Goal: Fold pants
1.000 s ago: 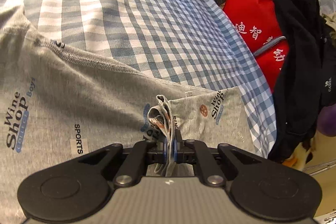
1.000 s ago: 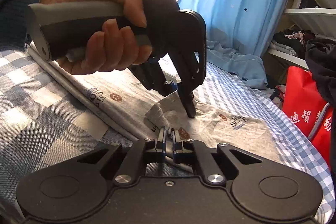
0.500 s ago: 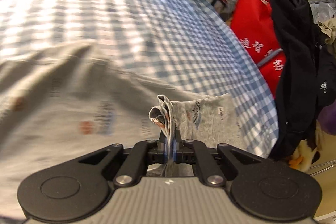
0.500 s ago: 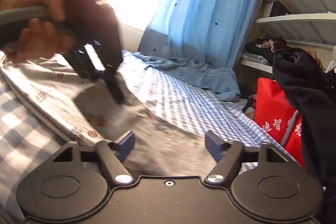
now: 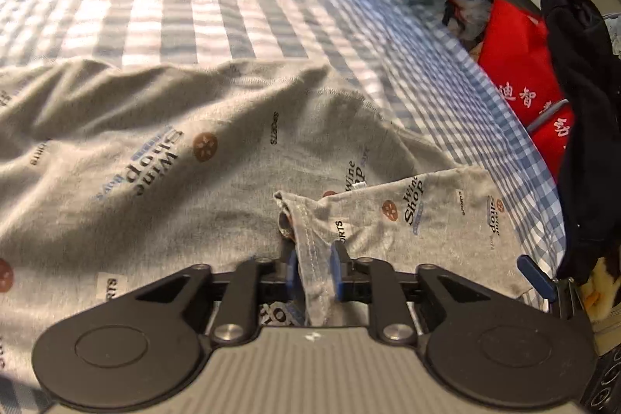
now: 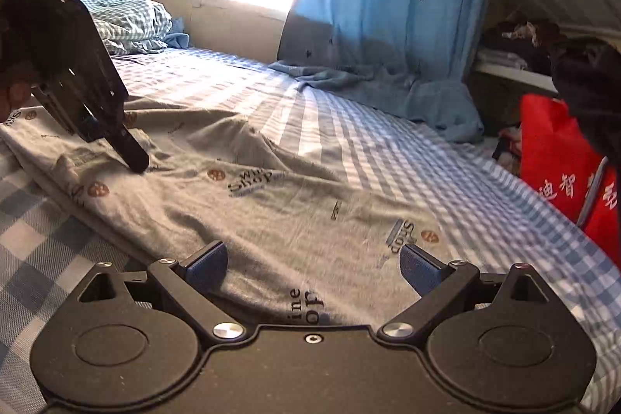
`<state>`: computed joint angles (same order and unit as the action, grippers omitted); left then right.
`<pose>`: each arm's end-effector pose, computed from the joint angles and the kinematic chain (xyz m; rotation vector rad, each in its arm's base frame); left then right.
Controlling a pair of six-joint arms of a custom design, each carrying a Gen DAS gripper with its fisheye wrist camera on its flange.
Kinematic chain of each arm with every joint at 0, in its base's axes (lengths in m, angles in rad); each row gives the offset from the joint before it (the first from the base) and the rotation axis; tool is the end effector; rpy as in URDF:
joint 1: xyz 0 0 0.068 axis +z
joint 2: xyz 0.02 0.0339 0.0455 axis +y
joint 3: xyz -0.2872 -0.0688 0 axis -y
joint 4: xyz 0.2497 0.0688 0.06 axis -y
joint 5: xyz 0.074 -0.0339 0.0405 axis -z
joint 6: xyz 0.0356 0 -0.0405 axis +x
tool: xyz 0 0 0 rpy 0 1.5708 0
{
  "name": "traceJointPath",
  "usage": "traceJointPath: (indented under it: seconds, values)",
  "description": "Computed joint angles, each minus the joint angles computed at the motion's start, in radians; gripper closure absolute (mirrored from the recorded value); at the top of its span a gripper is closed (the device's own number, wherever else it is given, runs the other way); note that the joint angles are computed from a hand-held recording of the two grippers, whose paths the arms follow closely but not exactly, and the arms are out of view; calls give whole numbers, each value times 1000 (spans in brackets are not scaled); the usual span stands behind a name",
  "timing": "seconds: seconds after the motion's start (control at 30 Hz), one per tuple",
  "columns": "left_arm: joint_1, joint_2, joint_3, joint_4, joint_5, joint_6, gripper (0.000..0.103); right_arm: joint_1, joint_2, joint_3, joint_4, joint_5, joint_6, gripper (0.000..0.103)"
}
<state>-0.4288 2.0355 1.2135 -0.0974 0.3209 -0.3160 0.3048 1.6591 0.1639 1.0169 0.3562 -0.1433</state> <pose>0.3846 -0.1882 0.1425 0.2841 2.5489 -0.7007 0.2129 0.0540 0.1057 -0.2327 2.0133 -0.2627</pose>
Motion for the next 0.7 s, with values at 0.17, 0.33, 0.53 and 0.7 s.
traceJointPath:
  seconds: [0.17,0.33,0.53,0.7]
  values:
    - [-146,-140,-207,254,-431,17,8,-83,-33,-74,164,-43,-68,1]
    - [-279,-47,-156,292,-721,105,5,-221,30,71,112,-147,-213,1]
    - [-290,71,-137,344,-821,9,0,-321,304,327,85,-178,-474,1]
    - [-244,39,-183,366,-727,-43,0,-460,308,421,-61,-212,-355,1]
